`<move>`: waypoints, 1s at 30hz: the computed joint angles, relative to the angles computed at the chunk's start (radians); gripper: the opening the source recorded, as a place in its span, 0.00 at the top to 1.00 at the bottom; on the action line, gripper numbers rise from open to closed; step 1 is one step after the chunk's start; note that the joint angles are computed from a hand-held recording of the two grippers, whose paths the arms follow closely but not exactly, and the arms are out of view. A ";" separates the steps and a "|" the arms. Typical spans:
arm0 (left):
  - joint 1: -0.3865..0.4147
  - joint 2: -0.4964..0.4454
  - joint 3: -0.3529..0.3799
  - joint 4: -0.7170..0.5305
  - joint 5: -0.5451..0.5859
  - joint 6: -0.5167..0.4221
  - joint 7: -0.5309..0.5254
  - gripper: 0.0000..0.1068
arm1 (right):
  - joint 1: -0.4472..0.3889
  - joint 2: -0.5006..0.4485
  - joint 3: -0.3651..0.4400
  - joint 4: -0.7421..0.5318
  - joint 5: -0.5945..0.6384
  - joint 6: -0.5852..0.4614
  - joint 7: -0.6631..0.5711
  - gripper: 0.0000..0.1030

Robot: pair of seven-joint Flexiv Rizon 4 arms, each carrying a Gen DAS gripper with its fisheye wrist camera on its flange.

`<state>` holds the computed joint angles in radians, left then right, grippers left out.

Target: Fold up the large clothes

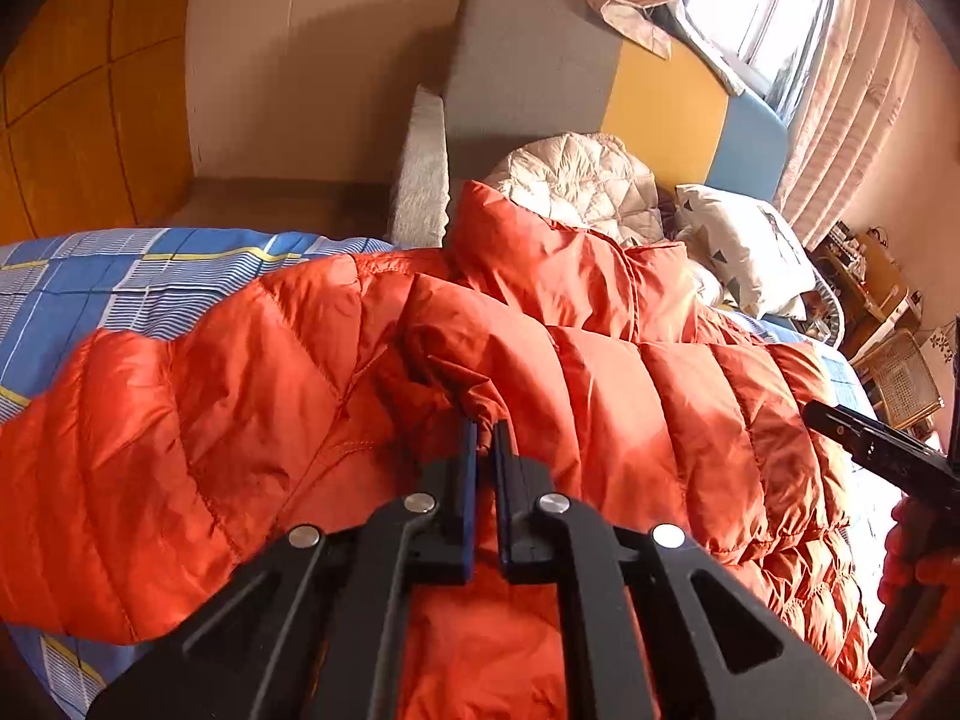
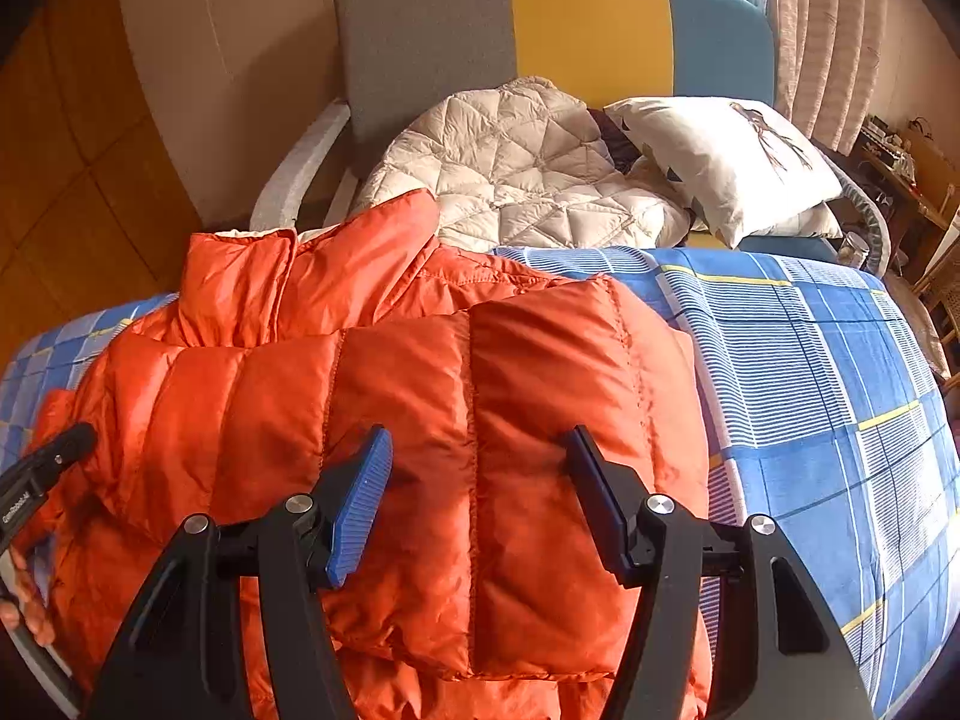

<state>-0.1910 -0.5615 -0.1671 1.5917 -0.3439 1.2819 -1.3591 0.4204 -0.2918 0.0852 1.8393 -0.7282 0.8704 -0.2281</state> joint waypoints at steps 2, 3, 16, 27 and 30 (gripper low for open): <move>0.027 0.018 -0.033 0.049 -0.029 0.048 0.020 0.97 | -0.002 -0.001 0.001 0.004 0.007 0.004 0.001 0.41; 0.044 0.025 -0.052 0.072 -0.049 0.069 0.032 0.97 | -0.001 -0.003 0.001 0.003 0.006 0.003 0.002 0.41; 0.056 0.028 -0.023 0.177 -0.043 0.113 -0.018 0.97 | 0.023 -0.088 -0.023 0.003 0.010 0.056 0.044 0.41; 0.036 0.031 0.000 0.184 -0.012 0.133 -0.053 0.88 | 0.058 -0.127 -0.065 0.011 -0.118 0.046 0.124 0.40; 0.029 0.069 0.009 0.211 0.011 0.183 -0.070 0.59 | 0.057 -0.127 -0.056 -0.001 -0.108 0.022 0.103 0.40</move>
